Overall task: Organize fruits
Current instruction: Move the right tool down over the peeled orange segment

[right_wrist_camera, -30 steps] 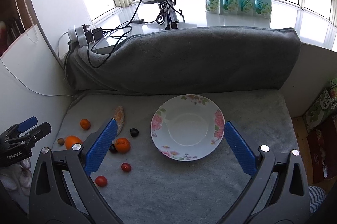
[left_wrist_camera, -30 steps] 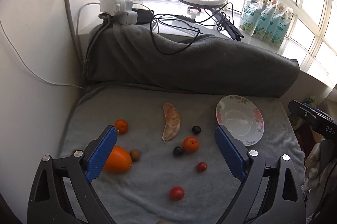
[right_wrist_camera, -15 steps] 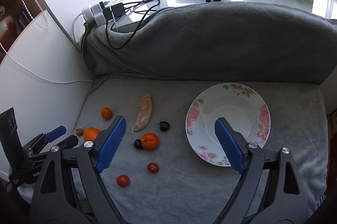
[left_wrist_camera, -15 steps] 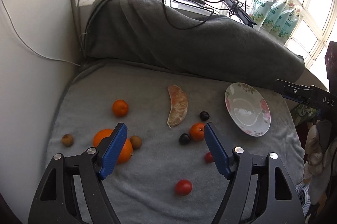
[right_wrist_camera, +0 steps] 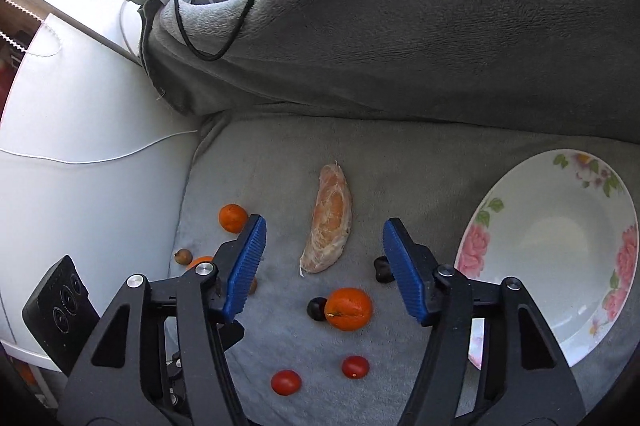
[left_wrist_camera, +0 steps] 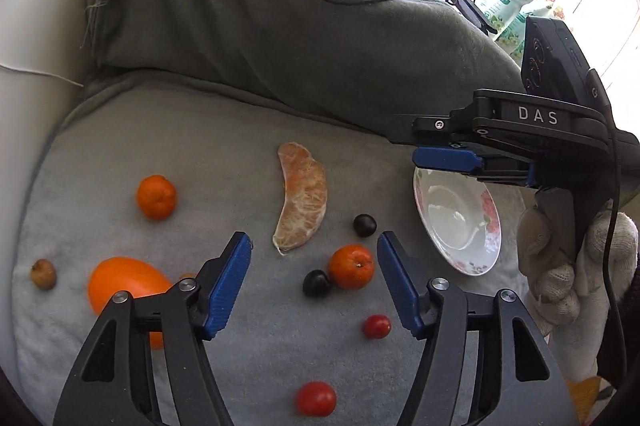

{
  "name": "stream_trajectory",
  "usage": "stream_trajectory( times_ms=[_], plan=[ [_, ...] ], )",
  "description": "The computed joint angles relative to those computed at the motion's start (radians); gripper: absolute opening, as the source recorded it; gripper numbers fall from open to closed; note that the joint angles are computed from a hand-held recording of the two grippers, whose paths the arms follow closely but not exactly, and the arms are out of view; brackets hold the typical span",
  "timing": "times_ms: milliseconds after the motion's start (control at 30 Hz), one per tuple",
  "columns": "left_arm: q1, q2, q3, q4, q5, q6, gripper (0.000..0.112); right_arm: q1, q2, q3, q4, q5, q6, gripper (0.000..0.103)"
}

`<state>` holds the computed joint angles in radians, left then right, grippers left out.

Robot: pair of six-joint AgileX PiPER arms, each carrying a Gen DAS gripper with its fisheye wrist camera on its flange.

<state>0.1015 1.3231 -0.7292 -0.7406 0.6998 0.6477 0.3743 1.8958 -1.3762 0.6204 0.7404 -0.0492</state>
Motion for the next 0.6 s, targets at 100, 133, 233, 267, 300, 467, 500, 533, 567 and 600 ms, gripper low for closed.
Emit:
stream_trajectory(
  times_ms=[100,133,233,267,300,467,500,533,567,600],
  plan=[
    [0.002,0.082,-0.021,-0.046,-0.006,0.047,0.061,0.001,0.083,-0.069,0.013,0.033,-0.005,0.058],
    [0.002,0.107,-0.029,-0.062,-0.003,0.061,0.061,0.001,0.107,-0.088,0.018,0.046,-0.005,0.058],
    [-0.008,0.172,-0.058,-0.077,-0.002,0.080,0.060,-0.010,0.180,-0.143,0.054,0.086,-0.007,0.054],
    [-0.011,0.190,-0.068,-0.080,0.002,0.083,0.060,-0.016,0.199,-0.153,0.079,0.095,-0.017,0.052],
    [-0.011,0.213,-0.084,-0.081,0.007,0.086,0.060,-0.021,0.216,-0.160,0.099,0.104,-0.023,0.052],
    [-0.014,0.305,-0.136,-0.103,0.037,0.101,0.060,-0.028,0.269,-0.191,0.131,0.126,-0.020,0.048],
    [-0.010,0.324,-0.149,-0.108,0.052,0.103,0.060,-0.031,0.274,-0.192,0.138,0.128,-0.025,0.048],
    [-0.013,0.337,-0.160,-0.101,0.052,0.091,0.060,-0.032,0.278,-0.194,0.144,0.131,-0.030,0.047],
    [-0.015,0.347,-0.167,-0.094,0.048,0.084,0.060,-0.033,0.281,-0.196,0.150,0.134,-0.035,0.047],
    [-0.014,0.358,-0.175,-0.097,0.052,0.086,0.060,-0.033,0.284,-0.196,0.154,0.137,-0.041,0.046]
  ],
)
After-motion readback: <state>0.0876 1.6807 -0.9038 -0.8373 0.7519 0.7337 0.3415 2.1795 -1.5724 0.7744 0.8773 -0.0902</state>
